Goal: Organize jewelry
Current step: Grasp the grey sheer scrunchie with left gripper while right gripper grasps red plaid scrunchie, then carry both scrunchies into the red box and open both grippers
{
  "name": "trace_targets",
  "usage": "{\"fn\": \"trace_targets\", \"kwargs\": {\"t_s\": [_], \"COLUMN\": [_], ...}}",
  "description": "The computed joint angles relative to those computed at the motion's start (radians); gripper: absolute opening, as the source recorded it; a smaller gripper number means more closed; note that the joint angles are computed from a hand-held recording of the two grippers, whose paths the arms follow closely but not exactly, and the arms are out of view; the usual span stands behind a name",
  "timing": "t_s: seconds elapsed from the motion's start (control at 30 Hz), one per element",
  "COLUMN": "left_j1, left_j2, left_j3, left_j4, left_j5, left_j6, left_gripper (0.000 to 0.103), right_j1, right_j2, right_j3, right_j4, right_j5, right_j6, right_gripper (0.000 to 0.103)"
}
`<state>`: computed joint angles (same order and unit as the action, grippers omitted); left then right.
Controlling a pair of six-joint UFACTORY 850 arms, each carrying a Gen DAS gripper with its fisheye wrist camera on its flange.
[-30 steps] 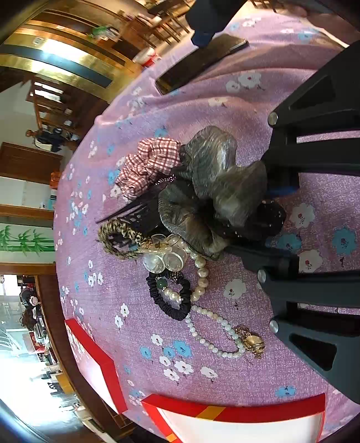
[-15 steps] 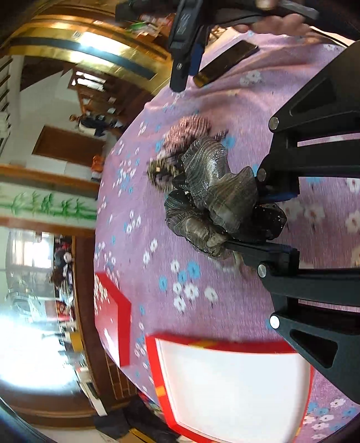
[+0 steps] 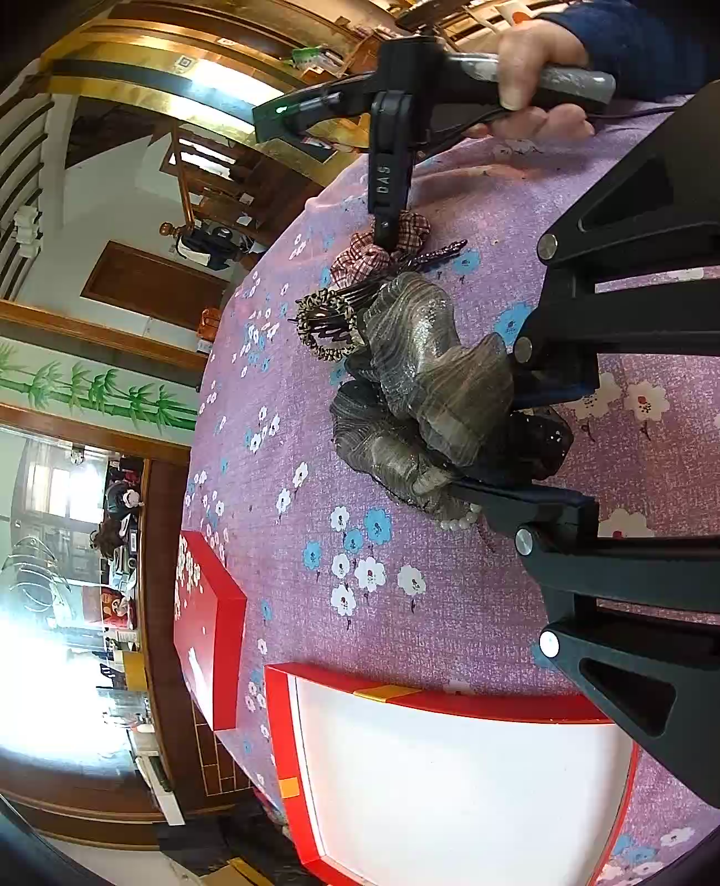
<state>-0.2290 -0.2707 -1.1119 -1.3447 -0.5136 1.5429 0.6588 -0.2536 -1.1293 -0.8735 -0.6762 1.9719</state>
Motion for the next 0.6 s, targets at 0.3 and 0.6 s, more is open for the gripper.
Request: {"fn": "trace_targets", "kwargs": {"t_s": [0.3,0.6], "left_j1": [0.004,0.002], "left_j2": [0.02,0.018], "left_j3": [0.027,0.022], "left_j4": [-0.109,-0.095], "left_j5": [0.012,0.022], "left_j6": [0.103,0.075], "left_gripper": [0.022,0.023], "right_j1": [0.09,0.109], "right_j2": [0.077,0.085], "right_j3": [0.063,0.061], "right_j4": [-0.304,-0.391], "right_j5": [-0.17,-0.165], "right_j6": [0.286,0.33], "right_gripper": [0.013,0.014]}}
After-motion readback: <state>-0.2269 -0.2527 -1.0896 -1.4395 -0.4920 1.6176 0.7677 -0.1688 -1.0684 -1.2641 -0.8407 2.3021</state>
